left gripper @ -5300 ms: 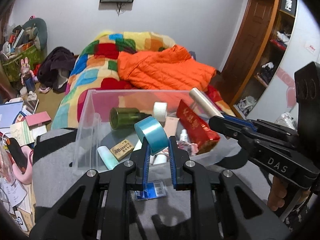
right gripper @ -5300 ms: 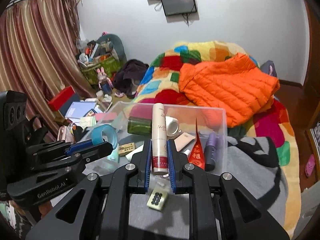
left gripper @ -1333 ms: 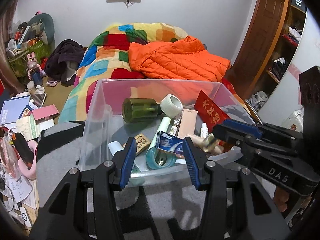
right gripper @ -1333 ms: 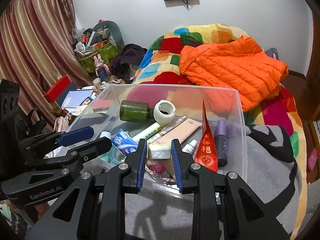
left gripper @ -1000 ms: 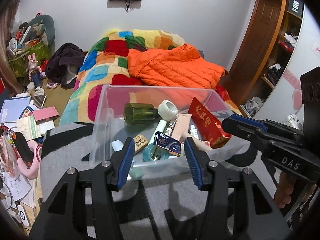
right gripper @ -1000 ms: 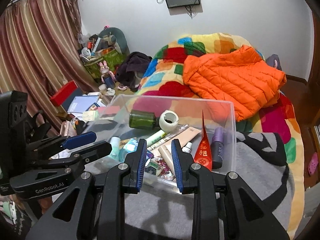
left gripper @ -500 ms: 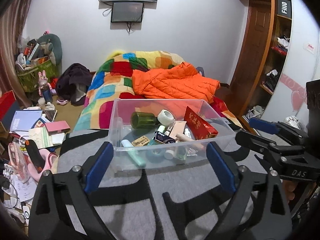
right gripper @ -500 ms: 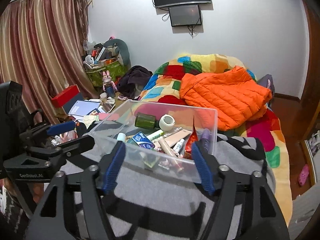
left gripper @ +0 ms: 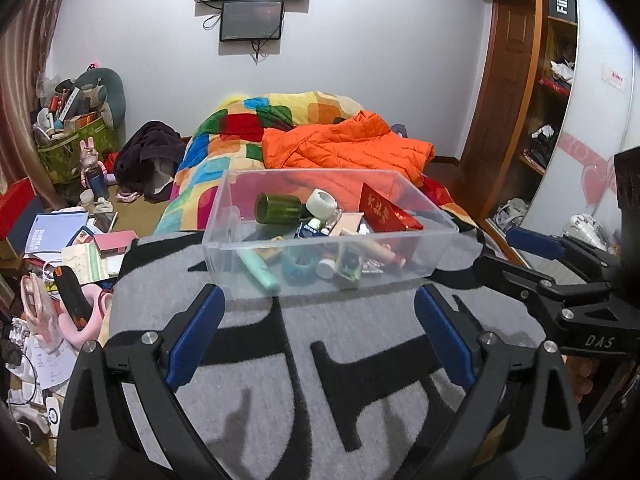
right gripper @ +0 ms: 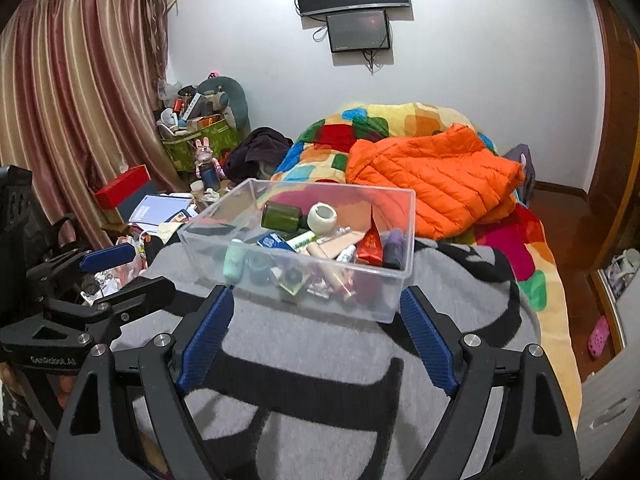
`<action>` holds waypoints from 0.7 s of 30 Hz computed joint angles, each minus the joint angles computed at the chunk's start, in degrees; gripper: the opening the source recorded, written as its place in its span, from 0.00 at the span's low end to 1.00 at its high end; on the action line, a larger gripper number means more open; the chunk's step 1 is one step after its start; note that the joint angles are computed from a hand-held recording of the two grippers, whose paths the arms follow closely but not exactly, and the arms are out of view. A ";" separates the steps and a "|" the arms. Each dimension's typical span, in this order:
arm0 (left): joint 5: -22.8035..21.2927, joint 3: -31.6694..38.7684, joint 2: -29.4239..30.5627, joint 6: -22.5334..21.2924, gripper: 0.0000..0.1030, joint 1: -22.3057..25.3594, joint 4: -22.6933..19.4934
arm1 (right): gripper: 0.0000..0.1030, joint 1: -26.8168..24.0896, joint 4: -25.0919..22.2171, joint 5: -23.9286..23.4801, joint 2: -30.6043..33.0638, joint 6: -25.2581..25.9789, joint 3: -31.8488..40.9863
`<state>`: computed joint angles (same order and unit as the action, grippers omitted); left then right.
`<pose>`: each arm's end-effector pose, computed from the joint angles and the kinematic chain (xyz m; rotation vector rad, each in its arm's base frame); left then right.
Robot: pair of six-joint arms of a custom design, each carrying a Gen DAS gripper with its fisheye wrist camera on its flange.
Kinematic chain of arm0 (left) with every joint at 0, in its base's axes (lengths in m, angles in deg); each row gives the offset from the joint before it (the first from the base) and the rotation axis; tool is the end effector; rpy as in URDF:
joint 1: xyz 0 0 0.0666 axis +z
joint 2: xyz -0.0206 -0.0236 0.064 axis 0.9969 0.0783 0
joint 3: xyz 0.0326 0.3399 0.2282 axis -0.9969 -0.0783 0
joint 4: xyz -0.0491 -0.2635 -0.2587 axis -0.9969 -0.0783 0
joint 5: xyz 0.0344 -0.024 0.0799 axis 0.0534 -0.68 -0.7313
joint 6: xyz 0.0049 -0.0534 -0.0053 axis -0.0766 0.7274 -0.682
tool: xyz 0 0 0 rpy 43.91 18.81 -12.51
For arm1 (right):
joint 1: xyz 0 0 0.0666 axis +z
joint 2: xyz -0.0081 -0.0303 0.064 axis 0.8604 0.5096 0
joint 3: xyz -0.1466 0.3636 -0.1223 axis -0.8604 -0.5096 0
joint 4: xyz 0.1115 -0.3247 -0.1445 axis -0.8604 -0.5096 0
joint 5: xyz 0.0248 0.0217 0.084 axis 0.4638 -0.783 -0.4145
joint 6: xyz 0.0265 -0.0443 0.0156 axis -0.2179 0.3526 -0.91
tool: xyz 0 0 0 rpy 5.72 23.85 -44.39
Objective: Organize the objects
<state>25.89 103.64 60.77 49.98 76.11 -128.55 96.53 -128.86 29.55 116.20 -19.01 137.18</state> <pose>0.4914 -0.0969 0.4498 0.6889 2.1655 -0.4488 0.4302 0.3039 0.4469 0.1648 2.1955 0.0870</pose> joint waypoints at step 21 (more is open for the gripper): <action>-0.34 -0.14 0.12 0.42 0.94 -0.82 -0.08 | 0.81 -0.27 -0.07 -0.50 0.08 -1.38 -0.46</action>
<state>25.55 103.50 60.89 50.40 75.29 -128.63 96.27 -128.93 29.05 116.28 -20.39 136.71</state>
